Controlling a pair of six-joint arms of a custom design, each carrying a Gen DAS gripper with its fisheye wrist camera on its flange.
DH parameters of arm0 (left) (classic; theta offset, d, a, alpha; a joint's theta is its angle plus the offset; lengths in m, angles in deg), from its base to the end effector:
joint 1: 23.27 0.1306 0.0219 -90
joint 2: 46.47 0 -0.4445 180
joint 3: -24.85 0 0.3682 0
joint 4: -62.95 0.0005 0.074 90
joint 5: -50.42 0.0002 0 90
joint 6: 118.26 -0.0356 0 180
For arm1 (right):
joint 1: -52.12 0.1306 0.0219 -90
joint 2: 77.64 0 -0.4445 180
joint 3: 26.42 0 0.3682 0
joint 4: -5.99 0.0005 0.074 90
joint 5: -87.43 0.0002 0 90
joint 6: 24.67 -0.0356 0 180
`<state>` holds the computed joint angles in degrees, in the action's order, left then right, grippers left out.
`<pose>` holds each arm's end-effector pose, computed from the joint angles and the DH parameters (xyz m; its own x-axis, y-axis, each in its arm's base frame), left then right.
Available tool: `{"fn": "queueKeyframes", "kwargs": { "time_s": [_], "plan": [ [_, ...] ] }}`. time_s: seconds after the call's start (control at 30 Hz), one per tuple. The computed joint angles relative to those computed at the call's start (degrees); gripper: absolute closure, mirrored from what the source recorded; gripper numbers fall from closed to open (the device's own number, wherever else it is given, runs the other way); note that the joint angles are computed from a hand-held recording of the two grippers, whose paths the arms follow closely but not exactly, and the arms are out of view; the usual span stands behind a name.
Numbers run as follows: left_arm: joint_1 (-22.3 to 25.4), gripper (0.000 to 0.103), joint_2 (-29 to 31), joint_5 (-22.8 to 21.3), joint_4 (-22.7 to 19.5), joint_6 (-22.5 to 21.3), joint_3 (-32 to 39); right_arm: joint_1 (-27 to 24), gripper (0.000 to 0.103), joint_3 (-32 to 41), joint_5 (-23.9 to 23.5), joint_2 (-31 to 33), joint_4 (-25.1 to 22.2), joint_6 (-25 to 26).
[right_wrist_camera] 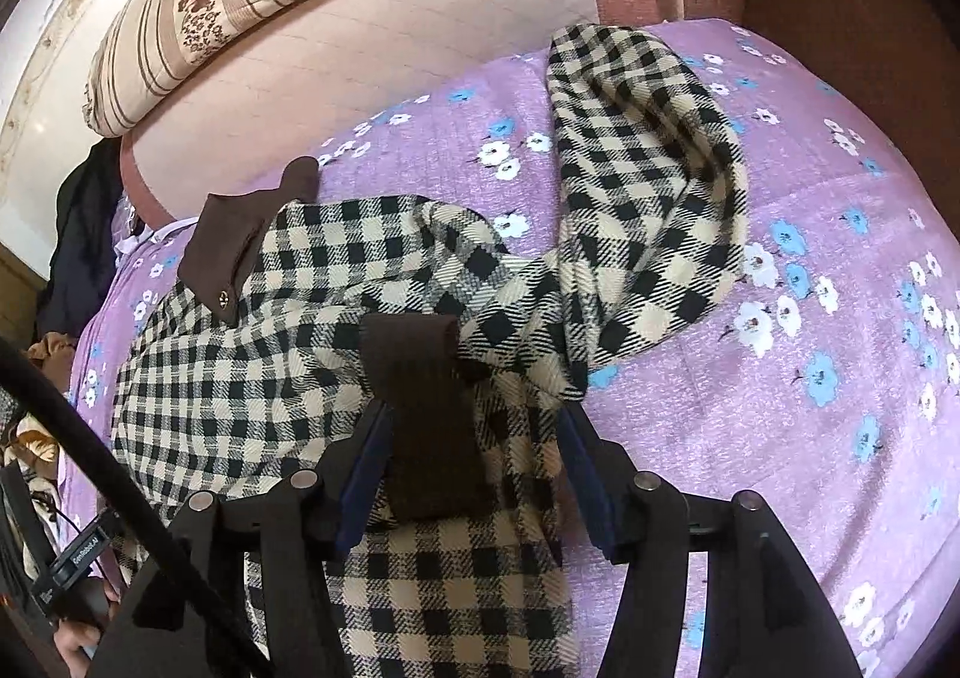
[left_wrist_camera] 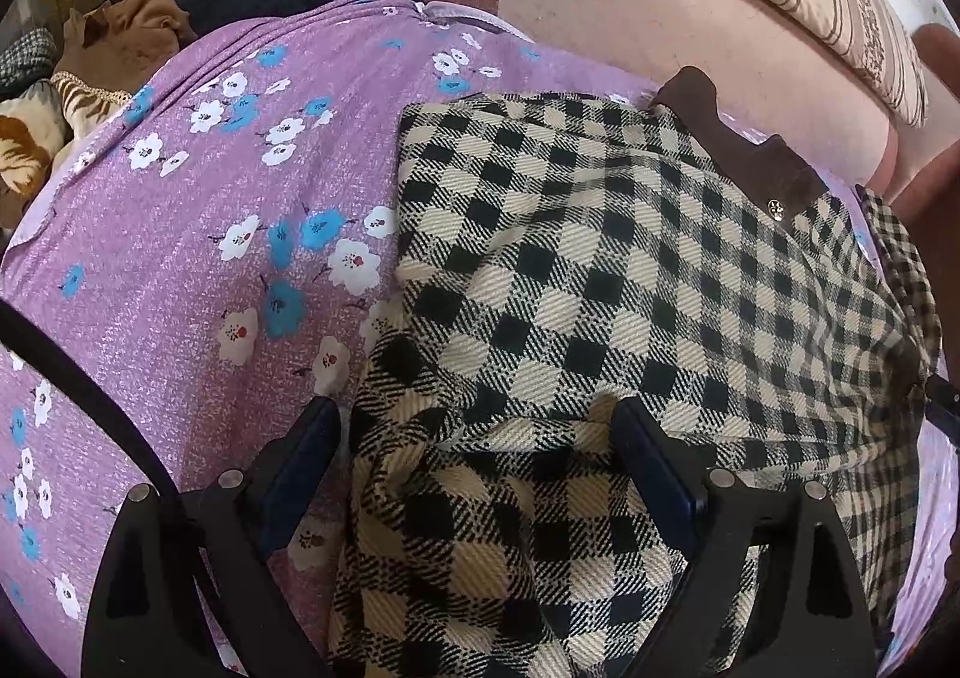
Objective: Fold large clothes
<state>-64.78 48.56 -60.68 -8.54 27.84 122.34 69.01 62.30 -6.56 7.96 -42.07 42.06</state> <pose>0.3578 -0.3002 0.4890 -0.8231 -0.3056 -0.4786 -0.2893 0.9509 -0.1096 0.4136 0.1276 0.5163 -0.7540 0.1829 -0.6308 -0.0425 0.9448 0.3248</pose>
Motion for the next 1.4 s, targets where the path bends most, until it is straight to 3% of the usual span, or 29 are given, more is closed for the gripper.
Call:
{"fn": "queueKeyframes", "kwargs": {
  "time_s": [0.53,0.8,0.97,1.13,1.4],
  "plan": [
    [-1.79,0.012,-0.53,-3.45,0.65,-1.83,1.28,-1.29,0.034,-0.26,-1.03,0.16,0.64,-0.59],
    [-1.42,0.012,-0.33,-2.39,0.36,-1.75,1.08,-8.82,0.033,-0.44,3.94,-1.53,1.1,-5.12],
    [-1.24,0.012,-0.24,-2.04,0.43,-1.47,1.02,-14.11,0.033,-0.33,0.74,-1.48,2.25,-8.0],
    [-0.84,0.012,0.18,-1.28,0.26,-1.0,1.14,-13.56,0.033,3.91,-0.6,0.69,3.63,-4.32],
    [-0.63,0.012,-0.25,0.14,1.36,-1.0,0.77,-8.82,0.033,17.79,6.31,12.01,2.57,4.02]
  ]
}}
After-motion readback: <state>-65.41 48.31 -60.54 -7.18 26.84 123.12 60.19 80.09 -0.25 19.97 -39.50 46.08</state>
